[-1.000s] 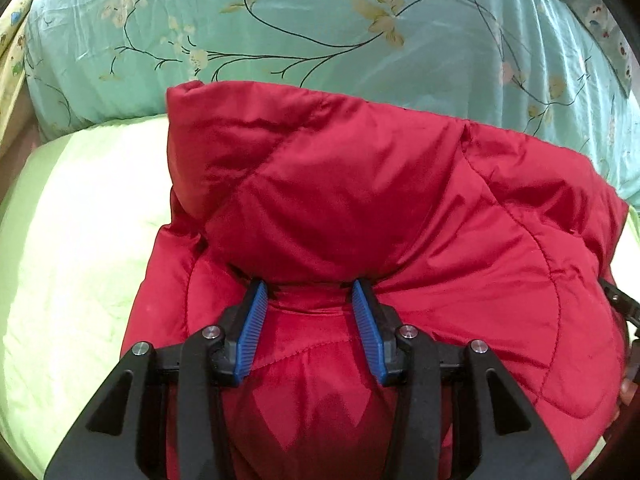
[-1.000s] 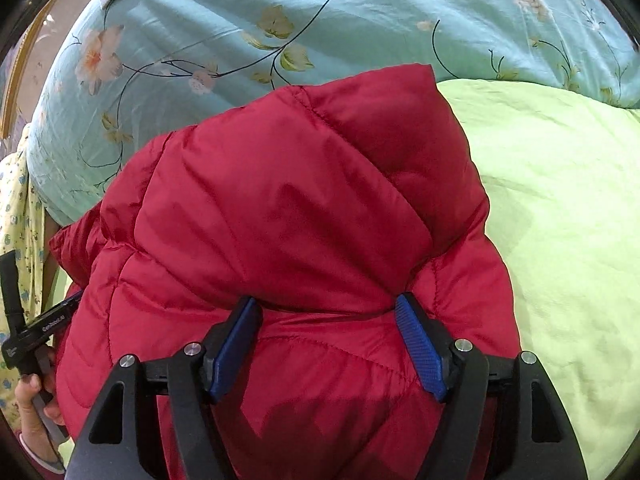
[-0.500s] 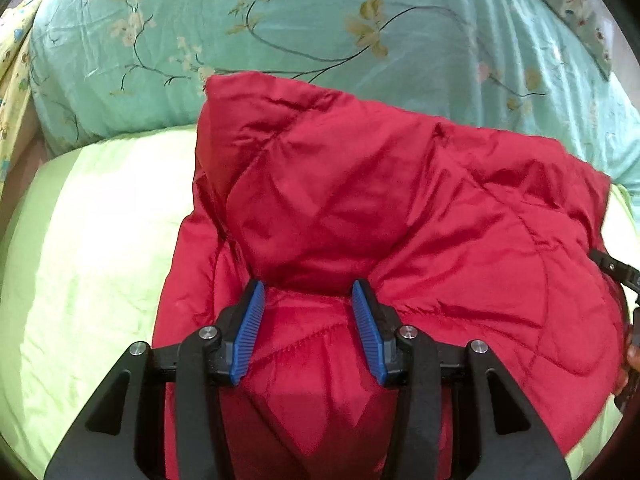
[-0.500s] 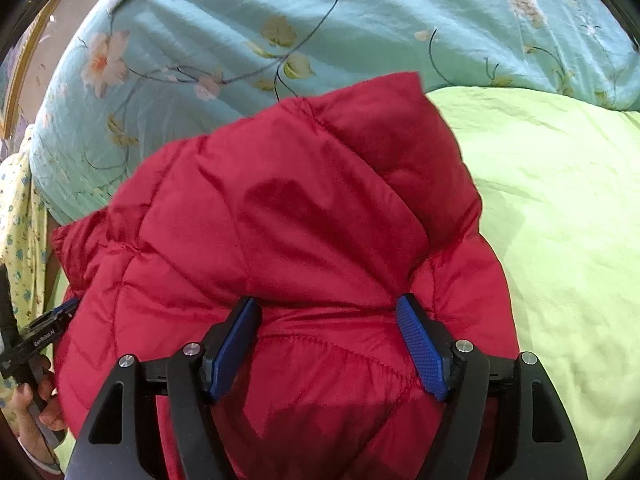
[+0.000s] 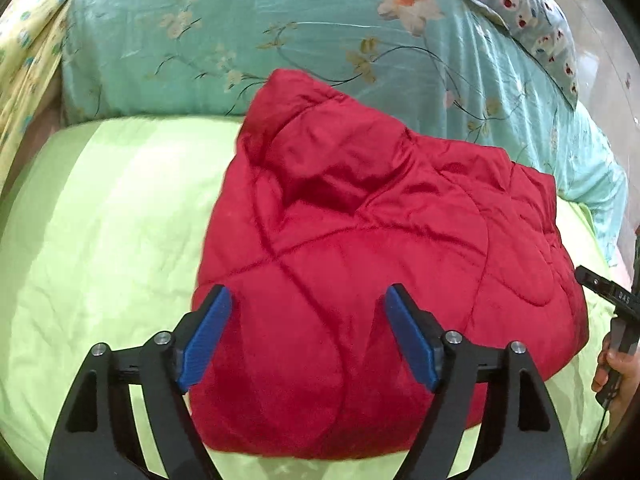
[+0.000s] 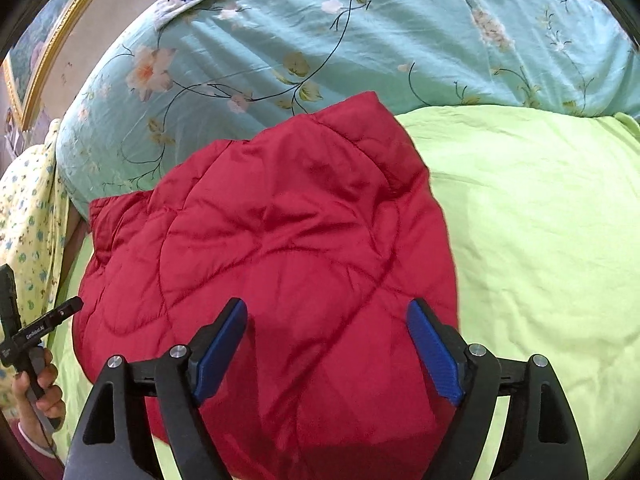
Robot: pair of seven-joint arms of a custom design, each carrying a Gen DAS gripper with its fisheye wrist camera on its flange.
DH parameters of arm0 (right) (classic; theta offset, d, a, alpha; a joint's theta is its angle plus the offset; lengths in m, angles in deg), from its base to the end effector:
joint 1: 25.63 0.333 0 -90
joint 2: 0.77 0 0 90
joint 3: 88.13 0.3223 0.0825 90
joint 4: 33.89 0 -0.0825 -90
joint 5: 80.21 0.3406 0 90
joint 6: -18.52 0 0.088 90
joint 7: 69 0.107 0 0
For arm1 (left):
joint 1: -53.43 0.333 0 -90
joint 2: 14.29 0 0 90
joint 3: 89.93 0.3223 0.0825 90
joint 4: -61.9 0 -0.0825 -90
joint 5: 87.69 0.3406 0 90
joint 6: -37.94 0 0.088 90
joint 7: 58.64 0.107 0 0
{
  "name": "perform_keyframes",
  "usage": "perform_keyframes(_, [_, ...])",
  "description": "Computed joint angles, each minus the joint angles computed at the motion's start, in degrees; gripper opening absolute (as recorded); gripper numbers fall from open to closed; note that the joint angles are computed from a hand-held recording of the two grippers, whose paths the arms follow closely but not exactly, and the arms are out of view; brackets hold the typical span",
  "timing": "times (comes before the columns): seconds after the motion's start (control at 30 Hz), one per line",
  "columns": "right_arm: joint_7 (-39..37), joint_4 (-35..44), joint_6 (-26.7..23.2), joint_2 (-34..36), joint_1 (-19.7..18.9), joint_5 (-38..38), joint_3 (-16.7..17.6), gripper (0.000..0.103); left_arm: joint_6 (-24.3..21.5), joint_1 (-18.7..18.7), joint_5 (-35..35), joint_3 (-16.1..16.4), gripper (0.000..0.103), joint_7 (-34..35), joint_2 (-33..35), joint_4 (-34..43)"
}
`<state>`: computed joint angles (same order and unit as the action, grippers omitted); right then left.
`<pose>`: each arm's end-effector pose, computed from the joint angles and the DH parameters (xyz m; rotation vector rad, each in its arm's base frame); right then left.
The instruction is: Fold large clothes
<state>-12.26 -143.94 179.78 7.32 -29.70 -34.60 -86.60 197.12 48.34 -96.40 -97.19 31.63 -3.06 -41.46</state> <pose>0.5945 -0.0623 0.5216 -1.5283 1.7409 -0.4758 0.6134 -0.1204 0.5522 -1.7540 1.9150 -0.9384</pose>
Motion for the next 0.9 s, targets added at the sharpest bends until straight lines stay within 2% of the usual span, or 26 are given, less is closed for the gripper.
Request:
perform_keyframes(0.13, [-1.43,-2.33,0.9,-2.24,-0.35,1.36,-0.66,0.088,0.72,2.69,-7.52,-1.44,0.083,4.57,-1.87,-3.08])
perform_keyframes(0.27, [-1.22,-2.02,-0.06,-1.87,-0.87,3.05,-2.0,0.095,-2.15,5.29,-17.56,-2.63,0.084,9.82,-0.81,-1.87])
perform_keyframes(0.33, [0.49,-0.59,-2.91,-0.44,-1.62,3.02,-2.53,0.095,-4.25,6.72,-23.74,-3.33,0.084,12.53,0.0,-1.06])
perform_keyframes(0.43, [-0.4,2.15,-8.56,2.08,-3.61,6.11,-2.06,0.095,-5.86,7.54,-29.45,-3.72,0.084,15.62,0.71,-0.62])
perform_keyframes(0.57, [-1.84,4.62,-14.31,4.94,-5.84,10.76,-1.17,0.095,-7.37,7.71,-33.18,-3.84,0.087,17.89,1.93,0.82])
perform_keyframes(0.73, [-3.16,6.99,-19.13,7.48,-7.75,16.17,-0.6,0.098,-10.71,8.77,-38.59,-4.34,0.093,19.88,4.43,3.78])
perform_keyframes(0.9, [-2.35,10.65,-24.51,10.47,-9.14,17.27,-0.41,0.103,-14.14,9.69,-41.97,-5.29,0.102,20.35,8.44,7.96])
